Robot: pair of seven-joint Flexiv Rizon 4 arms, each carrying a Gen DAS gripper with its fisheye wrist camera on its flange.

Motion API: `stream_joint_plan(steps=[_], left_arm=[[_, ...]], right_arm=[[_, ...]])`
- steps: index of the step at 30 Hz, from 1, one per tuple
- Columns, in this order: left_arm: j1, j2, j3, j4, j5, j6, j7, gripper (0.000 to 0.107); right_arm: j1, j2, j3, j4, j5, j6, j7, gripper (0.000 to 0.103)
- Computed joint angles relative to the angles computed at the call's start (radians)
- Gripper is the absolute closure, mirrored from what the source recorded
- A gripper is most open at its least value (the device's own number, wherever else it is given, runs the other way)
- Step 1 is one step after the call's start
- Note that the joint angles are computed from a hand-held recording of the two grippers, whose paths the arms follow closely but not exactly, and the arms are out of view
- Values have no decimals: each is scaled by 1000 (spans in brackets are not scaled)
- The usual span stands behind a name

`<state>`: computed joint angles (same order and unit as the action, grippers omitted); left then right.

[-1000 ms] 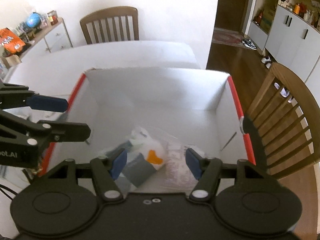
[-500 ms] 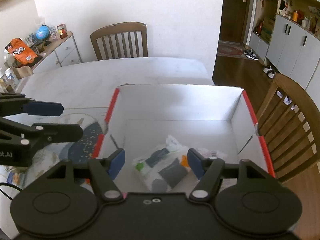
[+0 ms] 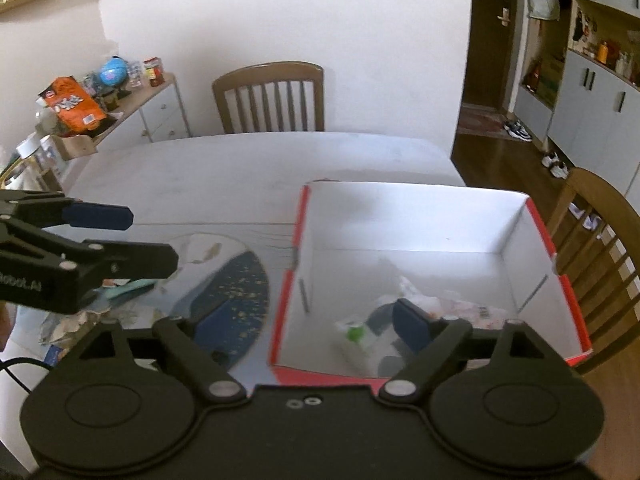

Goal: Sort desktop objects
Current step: 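Withdraw both grippers from the shoebox back over the table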

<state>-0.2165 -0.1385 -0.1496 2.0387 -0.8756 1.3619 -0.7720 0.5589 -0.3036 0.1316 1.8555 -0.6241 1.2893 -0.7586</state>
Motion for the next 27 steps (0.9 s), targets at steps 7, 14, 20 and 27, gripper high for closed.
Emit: stream_joint_plan(steps=[7, 14, 20, 27], left_arm=[[0, 55, 23, 64, -128, -3, 122, 13], [-11, 107, 71, 123, -220, -11, 226, 13], [-12, 148, 108, 168, -259, -27, 294, 13], [2, 183, 144, 210, -335, -74, 391, 6]], right_arm=[[51, 1, -19, 12, -86, 17, 106, 7], [98, -12, -28, 4, -170, 10, 218, 7], [135, -29, -30, -4, -231, -7, 305, 7], [174, -50, -37, -13, -308, -25, 427, 7]])
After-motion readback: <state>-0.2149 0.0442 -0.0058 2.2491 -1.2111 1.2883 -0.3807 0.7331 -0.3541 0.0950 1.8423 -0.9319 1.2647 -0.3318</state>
